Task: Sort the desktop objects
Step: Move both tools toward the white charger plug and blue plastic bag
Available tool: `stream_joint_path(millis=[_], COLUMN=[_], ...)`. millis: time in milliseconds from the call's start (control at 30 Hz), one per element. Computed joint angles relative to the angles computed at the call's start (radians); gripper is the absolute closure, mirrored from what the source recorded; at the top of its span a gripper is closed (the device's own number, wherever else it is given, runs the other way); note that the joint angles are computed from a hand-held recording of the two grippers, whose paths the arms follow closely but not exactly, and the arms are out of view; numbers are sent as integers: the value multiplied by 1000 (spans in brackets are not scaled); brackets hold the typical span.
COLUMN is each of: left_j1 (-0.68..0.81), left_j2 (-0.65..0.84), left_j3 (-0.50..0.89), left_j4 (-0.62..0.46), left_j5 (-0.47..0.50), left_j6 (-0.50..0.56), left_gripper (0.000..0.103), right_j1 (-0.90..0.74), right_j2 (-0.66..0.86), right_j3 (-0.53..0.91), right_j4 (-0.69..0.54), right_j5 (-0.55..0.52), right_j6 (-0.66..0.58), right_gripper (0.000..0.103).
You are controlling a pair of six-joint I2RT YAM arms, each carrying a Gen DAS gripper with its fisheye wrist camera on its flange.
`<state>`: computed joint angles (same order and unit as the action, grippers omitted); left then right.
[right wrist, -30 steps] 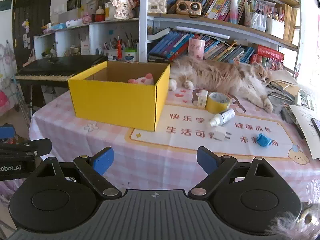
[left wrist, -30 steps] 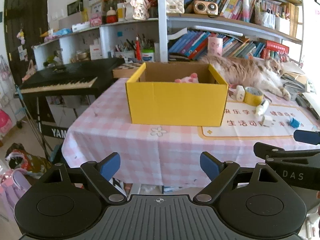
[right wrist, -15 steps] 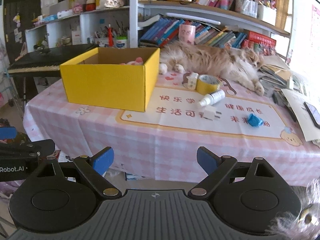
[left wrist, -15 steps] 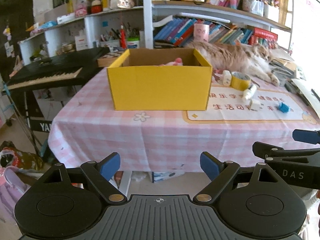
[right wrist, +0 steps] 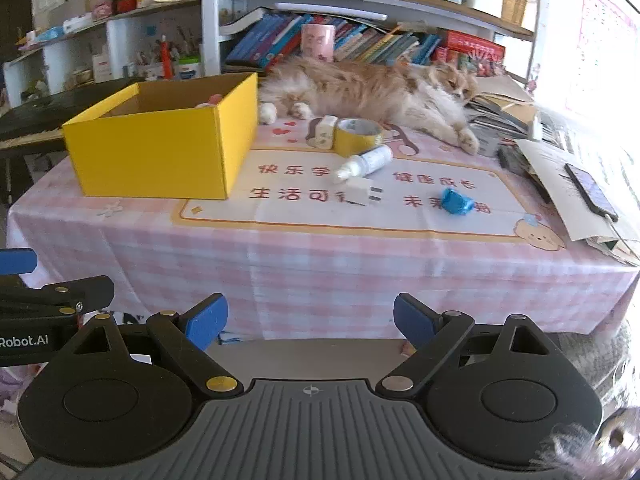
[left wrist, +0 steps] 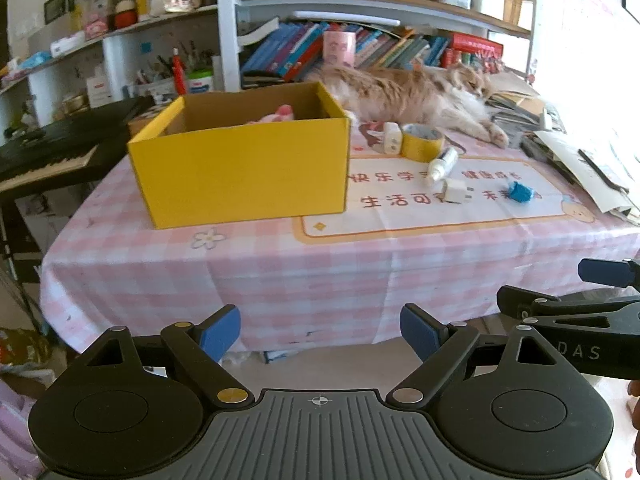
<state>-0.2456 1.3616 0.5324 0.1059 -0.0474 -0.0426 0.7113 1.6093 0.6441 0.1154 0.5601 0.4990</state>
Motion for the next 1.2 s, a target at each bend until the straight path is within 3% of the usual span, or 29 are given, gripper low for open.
stream_joint_path(millis=[433, 1200], left_j1=[-92, -230], left_j2=[178, 591], left_j3=[154, 660], left_j4=[32, -90], left_j5=[4, -101], left_j6=[6, -85], left_gripper=[13, 13], right_j1=[-126, -546], right_j2=[-24, 176], right_j3=[-23, 207], right_j4=[16, 42], right_j5=[-24, -352], right_j6=[-44, -338], right_gripper=[13, 13])
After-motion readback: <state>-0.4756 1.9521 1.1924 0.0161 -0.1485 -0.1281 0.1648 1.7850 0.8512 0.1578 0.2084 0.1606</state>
